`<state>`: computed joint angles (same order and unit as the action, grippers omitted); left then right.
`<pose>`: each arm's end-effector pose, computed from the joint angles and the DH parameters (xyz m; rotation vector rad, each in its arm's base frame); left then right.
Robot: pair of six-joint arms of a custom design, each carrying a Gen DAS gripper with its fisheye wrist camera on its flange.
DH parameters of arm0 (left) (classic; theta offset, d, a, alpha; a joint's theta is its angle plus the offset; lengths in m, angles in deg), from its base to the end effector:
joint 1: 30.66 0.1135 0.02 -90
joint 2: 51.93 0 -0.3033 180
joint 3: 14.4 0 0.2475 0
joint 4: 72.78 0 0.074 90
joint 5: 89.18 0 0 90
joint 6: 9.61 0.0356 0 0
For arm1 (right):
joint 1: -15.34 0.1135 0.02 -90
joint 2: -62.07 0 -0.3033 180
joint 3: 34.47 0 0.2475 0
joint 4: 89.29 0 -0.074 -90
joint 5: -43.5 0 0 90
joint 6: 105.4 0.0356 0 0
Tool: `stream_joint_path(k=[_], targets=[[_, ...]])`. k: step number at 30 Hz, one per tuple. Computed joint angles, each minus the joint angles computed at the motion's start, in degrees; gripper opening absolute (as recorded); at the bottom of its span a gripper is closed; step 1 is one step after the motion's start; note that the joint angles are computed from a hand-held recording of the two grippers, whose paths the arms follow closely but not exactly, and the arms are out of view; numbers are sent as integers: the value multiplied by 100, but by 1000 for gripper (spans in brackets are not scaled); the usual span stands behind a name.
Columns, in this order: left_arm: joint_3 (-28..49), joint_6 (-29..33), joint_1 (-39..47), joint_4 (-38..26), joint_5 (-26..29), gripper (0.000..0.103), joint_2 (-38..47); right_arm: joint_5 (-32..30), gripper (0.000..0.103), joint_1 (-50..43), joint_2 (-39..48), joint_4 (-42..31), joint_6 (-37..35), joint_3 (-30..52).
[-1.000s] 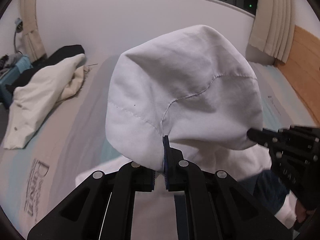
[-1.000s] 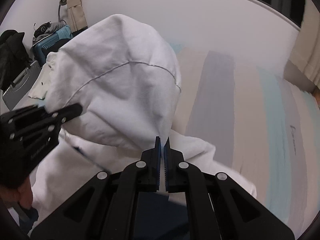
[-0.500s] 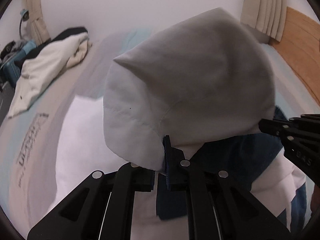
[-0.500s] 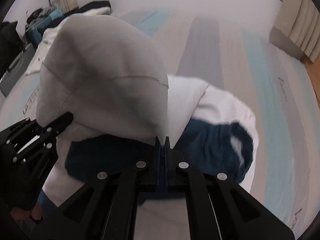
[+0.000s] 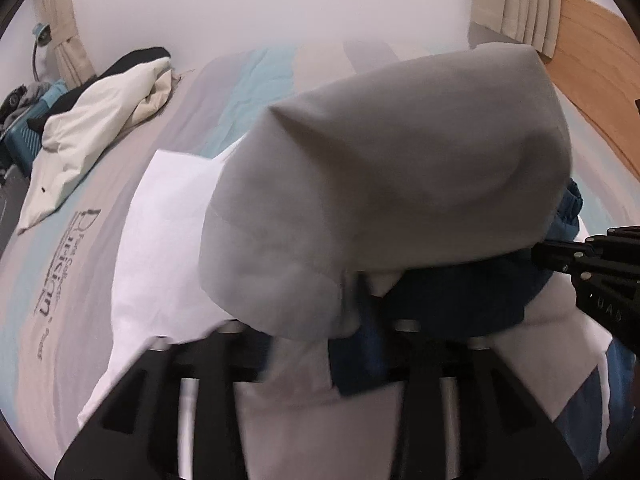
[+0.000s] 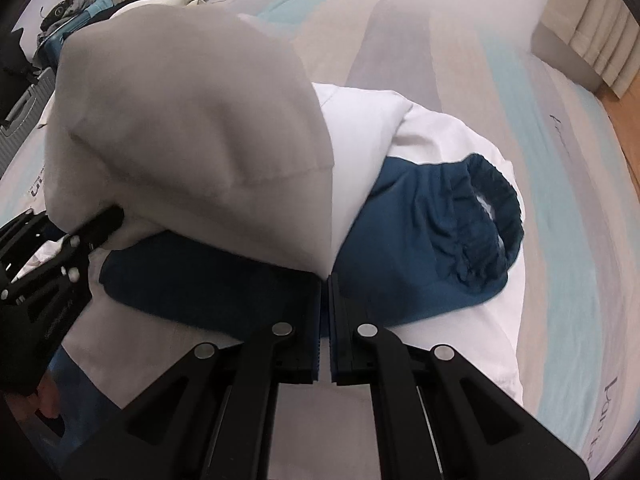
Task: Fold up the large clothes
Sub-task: 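Lift the hood with both tools and lay it over the folded sleeves, then open both tools and move them to the blue jacket hem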
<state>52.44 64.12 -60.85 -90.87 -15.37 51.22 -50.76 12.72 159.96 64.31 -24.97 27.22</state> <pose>0.3087 -0.1681 0.1743 0.1869 2.4598 0.0100 0.3115 -0.0116 0.1705 -0.1852 2.6519 0.0295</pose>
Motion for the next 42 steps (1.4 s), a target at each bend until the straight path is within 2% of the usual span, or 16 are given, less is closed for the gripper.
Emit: stream_joint_path(k=[2,5,6,7,9,11,15,18,23,32,38,42], targets=[[-127,-50,30,-35,-5,74,-206,-94,5,-75,-145,-121,-6,-12],[-305,-94,129,-224,87,85,-620,-175,7,-257,-495,-256,-42,-173],[-306,-112,149,-317,110,88,-706,-234,11,-301,-559,-316,-40,-164],[-320,-159,158,-441,124,95,-819,-285,24,-354,-647,-377,-32,-168],[-301,-195,236,-705,232,97,-979,-365,44,-423,-780,-390,-21,-211],[-178,-154,294,-1054,298,97,-1015,-337,53,-470,-877,-412,-16,-234],[143,-227,463,-1781,678,97,-963,-330,85,-509,-1136,-581,154,-317],[369,-249,527,-2295,933,97,-912,-366,96,-650,-1231,-747,224,-245],[301,-358,581,-2700,1186,97,-1063,-243,96,-590,-1477,-1049,304,-400],[-195,-982,237,-3346,754,97,-1789,-266,96,-618,-2083,-1573,-13,-732],[-888,-1502,20,-3808,635,97,-2627,-312,96,-1052,-2673,-2052,-472,-1085],[-1459,-1783,-330,-4021,502,97,-3226,-218,96,-1476,-3194,-2180,-826,-1629]])
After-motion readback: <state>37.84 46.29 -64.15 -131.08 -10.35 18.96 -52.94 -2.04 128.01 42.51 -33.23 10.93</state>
